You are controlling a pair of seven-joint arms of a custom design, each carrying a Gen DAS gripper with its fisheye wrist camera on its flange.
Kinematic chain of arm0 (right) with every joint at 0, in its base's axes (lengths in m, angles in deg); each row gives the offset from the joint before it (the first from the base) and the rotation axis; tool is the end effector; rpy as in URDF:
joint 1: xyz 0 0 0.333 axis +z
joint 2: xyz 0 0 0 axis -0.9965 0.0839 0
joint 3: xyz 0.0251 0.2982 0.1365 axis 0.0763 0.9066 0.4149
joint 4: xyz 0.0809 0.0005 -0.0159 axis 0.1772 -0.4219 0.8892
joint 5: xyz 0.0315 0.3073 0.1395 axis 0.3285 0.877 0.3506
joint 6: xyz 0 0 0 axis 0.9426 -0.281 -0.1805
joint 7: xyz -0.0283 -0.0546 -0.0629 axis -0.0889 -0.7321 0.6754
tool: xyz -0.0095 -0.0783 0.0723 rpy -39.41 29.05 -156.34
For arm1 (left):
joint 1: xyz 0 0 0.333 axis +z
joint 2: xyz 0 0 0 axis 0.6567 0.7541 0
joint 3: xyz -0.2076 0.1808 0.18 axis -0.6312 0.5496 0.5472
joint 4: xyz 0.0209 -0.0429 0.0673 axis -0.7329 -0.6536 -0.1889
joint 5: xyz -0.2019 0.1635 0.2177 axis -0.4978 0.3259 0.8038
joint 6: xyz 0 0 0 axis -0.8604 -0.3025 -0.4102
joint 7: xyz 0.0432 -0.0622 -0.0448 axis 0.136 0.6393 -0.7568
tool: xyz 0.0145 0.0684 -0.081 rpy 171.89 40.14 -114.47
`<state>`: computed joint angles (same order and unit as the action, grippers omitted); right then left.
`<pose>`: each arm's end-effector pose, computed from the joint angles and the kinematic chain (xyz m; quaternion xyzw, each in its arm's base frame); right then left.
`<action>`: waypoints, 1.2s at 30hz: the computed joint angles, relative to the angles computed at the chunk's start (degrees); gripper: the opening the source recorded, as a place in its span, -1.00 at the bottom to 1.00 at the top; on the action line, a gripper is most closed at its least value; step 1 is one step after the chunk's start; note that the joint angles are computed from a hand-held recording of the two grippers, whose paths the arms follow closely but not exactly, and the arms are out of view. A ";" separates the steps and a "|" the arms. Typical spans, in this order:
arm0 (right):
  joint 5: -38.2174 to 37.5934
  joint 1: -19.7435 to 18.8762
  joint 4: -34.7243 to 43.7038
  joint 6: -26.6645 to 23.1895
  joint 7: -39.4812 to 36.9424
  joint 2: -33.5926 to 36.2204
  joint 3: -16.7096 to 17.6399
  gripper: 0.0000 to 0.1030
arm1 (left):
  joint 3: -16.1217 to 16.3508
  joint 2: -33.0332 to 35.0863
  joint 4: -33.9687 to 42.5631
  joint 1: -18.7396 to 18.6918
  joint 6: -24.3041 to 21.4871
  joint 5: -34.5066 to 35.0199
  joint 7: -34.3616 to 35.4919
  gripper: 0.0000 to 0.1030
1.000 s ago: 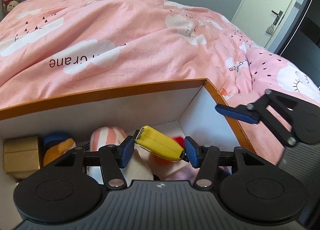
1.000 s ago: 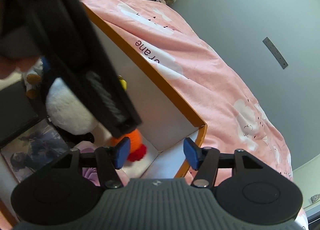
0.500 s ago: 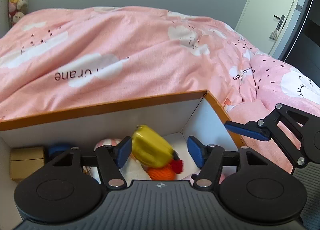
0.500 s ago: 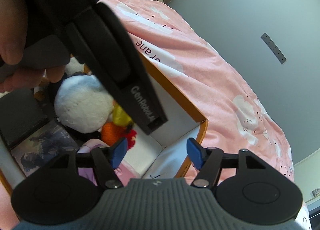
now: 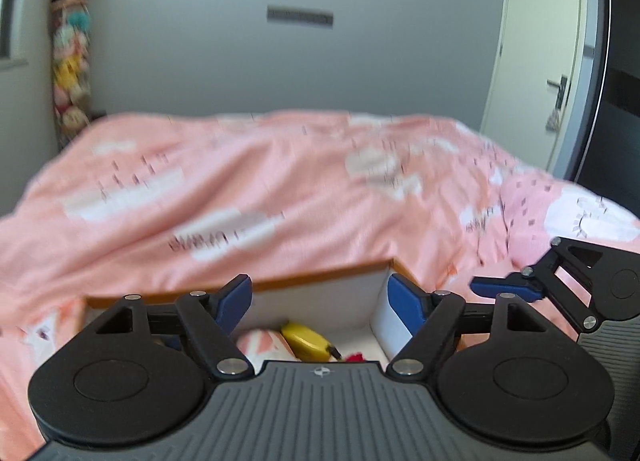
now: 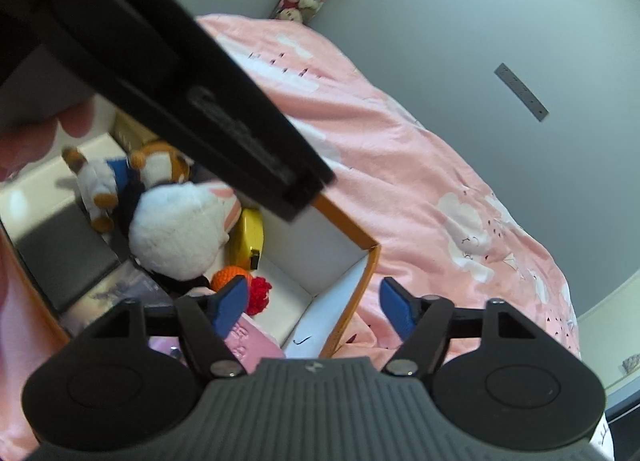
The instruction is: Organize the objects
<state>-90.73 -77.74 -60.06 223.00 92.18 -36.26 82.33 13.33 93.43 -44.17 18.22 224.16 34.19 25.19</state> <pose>0.6959 0.1368 0.5882 -0.8313 0.3137 -0.3966 0.2307 0.6775 -0.2916 0.5836 -0.5361 0.6776 -0.4252 0.2695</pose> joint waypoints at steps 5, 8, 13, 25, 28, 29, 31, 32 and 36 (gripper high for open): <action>7.48 -3.75 -9.87 3.63 -0.21 -7.72 4.25 0.68 | 12.26 -7.95 -12.88 -7.63 9.28 9.74 -12.82 0.75; 14.85 -5.51 -11.81 1.65 -0.75 -11.19 6.78 0.72 | 19.68 -11.21 -17.20 -12.75 10.70 17.22 -21.22 0.84; 25.60 -4.62 -12.63 -0.66 1.05 -13.86 6.88 0.84 | 29.41 -14.76 -21.34 -19.49 11.45 29.87 -35.17 1.00; 27.42 1.61 -22.56 11.42 11.80 -18.91 3.86 0.97 | 26.51 -21.79 -29.13 -17.54 6.43 41.49 -46.56 1.00; 21.77 3.10 -25.08 13.17 17.36 -19.44 2.10 0.97 | 24.01 -22.91 -31.13 -15.80 5.34 41.98 -46.64 1.00; 20.02 3.43 -25.72 13.64 19.27 -19.45 1.61 0.97 | 22.86 -23.24 -31.82 -15.01 4.81 41.41 -46.02 1.00; 16.31 4.05 -26.89 13.96 23.43 -19.67 0.53 0.97 | 20.42 -23.58 -32.86 -13.27 3.75 39.83 -44.27 1.00; 14.91 4.09 -27.37 14.16 25.02 -19.68 0.29 0.97 | 19.20 -23.78 -33.41 -12.39 3.26 39.01 -43.35 1.00; 12.07 3.34 -28.63 13.78 28.57 -19.70 0.72 0.97 | 15.35 -24.66 -35.47 -9.40 2.36 37.67 -42.25 1.00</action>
